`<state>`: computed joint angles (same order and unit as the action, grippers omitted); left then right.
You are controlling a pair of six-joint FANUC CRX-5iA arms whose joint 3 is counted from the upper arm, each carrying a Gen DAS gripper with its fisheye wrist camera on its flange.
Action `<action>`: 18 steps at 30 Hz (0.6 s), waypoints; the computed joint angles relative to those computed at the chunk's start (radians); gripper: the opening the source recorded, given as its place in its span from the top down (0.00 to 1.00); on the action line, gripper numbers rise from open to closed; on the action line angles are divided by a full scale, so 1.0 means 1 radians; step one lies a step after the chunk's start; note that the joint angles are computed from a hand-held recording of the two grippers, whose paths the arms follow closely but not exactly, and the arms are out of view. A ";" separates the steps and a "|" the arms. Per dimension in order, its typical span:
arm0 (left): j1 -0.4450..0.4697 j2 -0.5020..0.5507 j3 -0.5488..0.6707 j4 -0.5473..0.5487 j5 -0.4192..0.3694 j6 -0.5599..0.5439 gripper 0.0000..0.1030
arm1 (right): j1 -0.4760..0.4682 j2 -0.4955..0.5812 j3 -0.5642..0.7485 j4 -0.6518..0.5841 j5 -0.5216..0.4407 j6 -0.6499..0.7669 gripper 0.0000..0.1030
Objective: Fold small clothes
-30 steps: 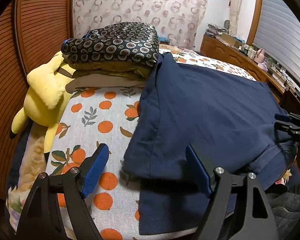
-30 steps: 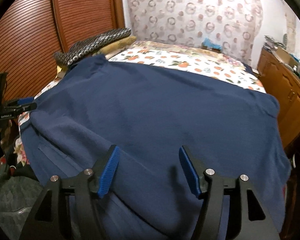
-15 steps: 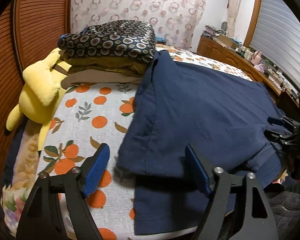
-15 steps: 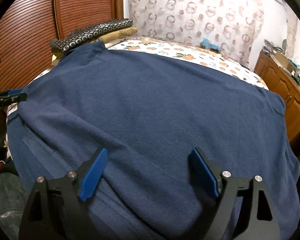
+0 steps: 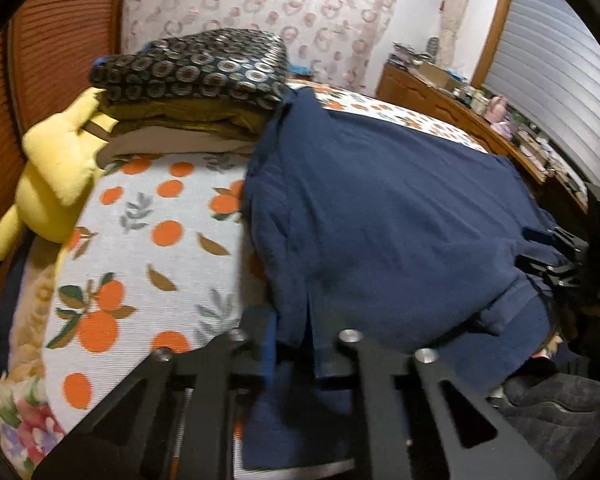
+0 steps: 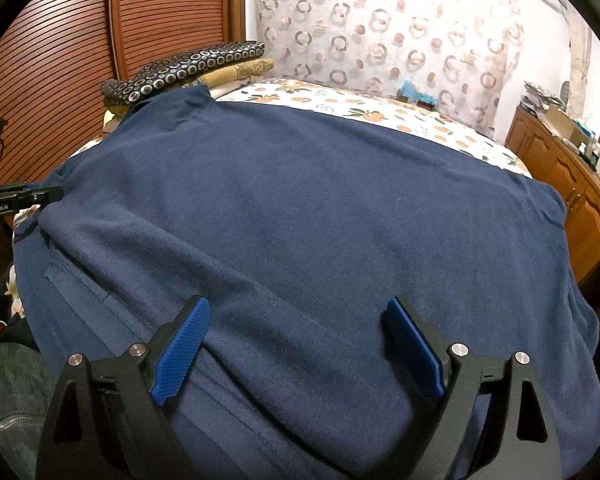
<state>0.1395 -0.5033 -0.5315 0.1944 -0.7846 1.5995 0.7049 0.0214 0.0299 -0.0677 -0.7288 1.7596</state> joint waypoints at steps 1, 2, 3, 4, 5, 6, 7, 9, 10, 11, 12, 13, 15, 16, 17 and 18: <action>-0.001 0.002 0.002 0.002 0.000 -0.005 0.89 | 0.000 -0.002 -0.001 -0.001 -0.001 0.001 0.12; 0.006 -0.003 -0.005 0.025 0.007 -0.027 0.90 | -0.004 -0.001 0.004 -0.007 -0.007 0.008 0.12; 0.012 -0.009 -0.013 0.049 0.016 -0.047 0.90 | -0.009 0.000 0.009 -0.014 -0.015 0.018 0.12; 0.016 -0.018 -0.022 0.072 0.029 -0.065 0.90 | -0.012 0.000 0.014 -0.016 -0.024 0.019 0.12; 0.016 -0.027 -0.029 0.095 0.043 -0.084 0.90 | -0.013 -0.001 0.015 -0.011 -0.029 0.007 0.12; 0.017 -0.032 -0.032 0.114 0.054 -0.101 0.90 | -0.018 -0.004 0.016 -0.014 -0.035 0.000 0.12; 0.019 -0.034 -0.034 0.135 0.065 -0.119 0.90 | -0.025 -0.006 0.021 -0.024 -0.043 0.001 0.12; 0.015 -0.030 -0.029 0.175 0.092 -0.152 0.90 | -0.041 -0.016 0.025 -0.041 -0.052 0.003 0.12; 0.008 -0.020 -0.021 0.193 0.108 -0.169 0.90 | -0.046 -0.025 0.020 -0.041 -0.048 0.001 0.12; 0.001 -0.011 -0.010 0.199 0.115 -0.175 0.90 | -0.049 -0.034 0.011 -0.033 -0.039 -0.006 0.12; -0.011 0.004 0.008 0.204 0.128 -0.184 0.90 | -0.051 -0.044 0.001 -0.021 -0.030 -0.015 0.12; -0.023 0.022 0.025 0.219 0.145 -0.204 0.90 | -0.053 -0.054 -0.010 -0.006 -0.019 -0.030 0.12; -0.047 0.060 0.059 0.239 0.174 -0.233 0.90 | -0.062 -0.073 -0.026 0.003 -0.001 -0.050 0.12; -0.058 0.080 0.078 0.249 0.187 -0.247 0.90 | -0.068 -0.082 -0.032 0.000 0.007 -0.056 0.12; -0.072 0.105 0.101 0.255 0.199 -0.263 0.90 | -0.076 -0.090 -0.037 -0.004 0.013 -0.062 0.12; -0.091 0.134 0.126 0.269 0.217 -0.285 0.90 | -0.084 -0.098 -0.042 -0.007 0.019 -0.068 0.12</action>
<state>0.0490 -0.3690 -0.4057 0.4632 -0.5672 1.3141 0.6207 -0.0767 -0.0119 -0.0746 -0.7093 1.6916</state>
